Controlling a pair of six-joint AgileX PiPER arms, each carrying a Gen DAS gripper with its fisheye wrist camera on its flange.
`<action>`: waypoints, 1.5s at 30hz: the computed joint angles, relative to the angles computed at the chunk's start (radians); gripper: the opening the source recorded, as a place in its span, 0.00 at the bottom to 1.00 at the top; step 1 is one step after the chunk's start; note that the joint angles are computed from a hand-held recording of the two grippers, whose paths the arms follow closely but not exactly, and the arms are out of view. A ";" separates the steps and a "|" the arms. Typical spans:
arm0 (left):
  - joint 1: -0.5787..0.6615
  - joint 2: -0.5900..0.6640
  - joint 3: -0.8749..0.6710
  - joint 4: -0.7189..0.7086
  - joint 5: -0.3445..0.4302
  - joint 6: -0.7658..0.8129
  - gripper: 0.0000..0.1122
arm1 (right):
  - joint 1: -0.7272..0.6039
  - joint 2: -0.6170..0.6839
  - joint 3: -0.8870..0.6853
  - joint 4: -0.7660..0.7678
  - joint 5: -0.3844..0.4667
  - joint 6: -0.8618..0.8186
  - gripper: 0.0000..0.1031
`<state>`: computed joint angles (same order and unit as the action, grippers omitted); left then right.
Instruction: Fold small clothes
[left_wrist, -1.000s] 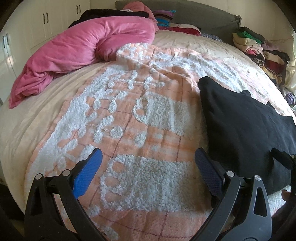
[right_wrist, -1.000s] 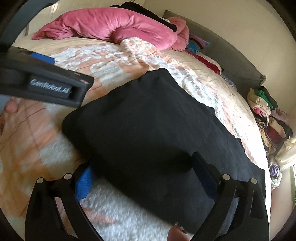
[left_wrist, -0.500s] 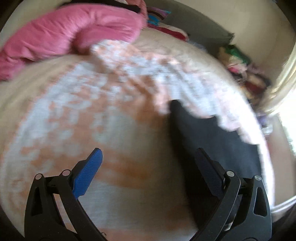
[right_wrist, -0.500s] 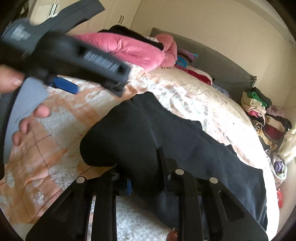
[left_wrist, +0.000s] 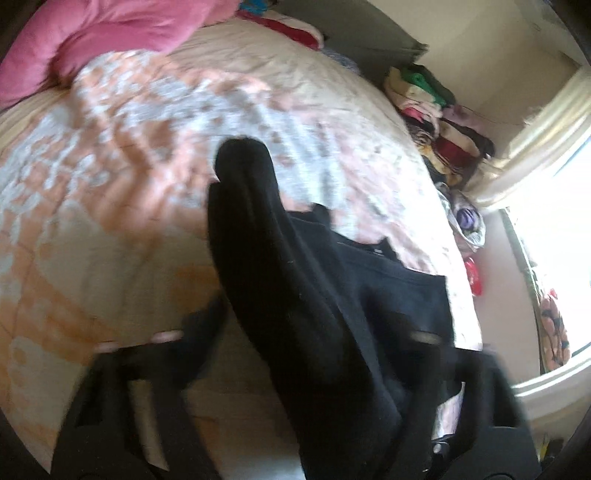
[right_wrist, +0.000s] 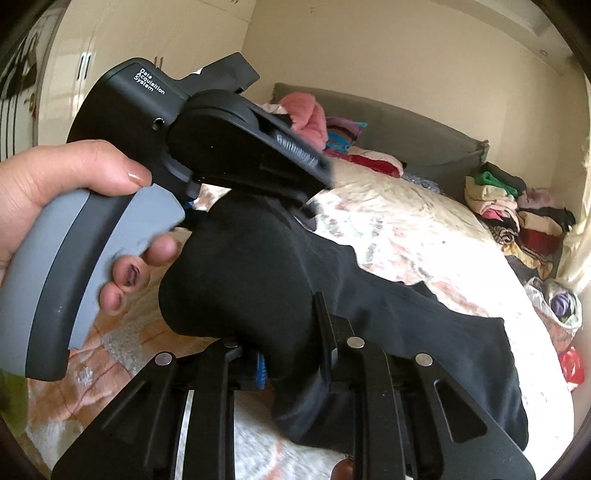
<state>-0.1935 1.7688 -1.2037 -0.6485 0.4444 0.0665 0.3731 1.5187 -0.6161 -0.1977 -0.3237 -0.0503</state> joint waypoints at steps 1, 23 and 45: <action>-0.015 0.004 -0.017 0.020 0.002 -0.017 0.27 | -0.015 -0.016 0.016 -0.023 -0.009 0.025 0.19; -0.402 0.267 -0.560 0.628 0.193 -0.539 0.20 | -0.642 -0.095 0.099 -0.975 -0.275 0.933 0.15; -0.422 0.560 -0.873 0.323 0.237 -0.371 0.58 | -0.968 0.271 -0.142 -1.437 -0.536 1.468 0.16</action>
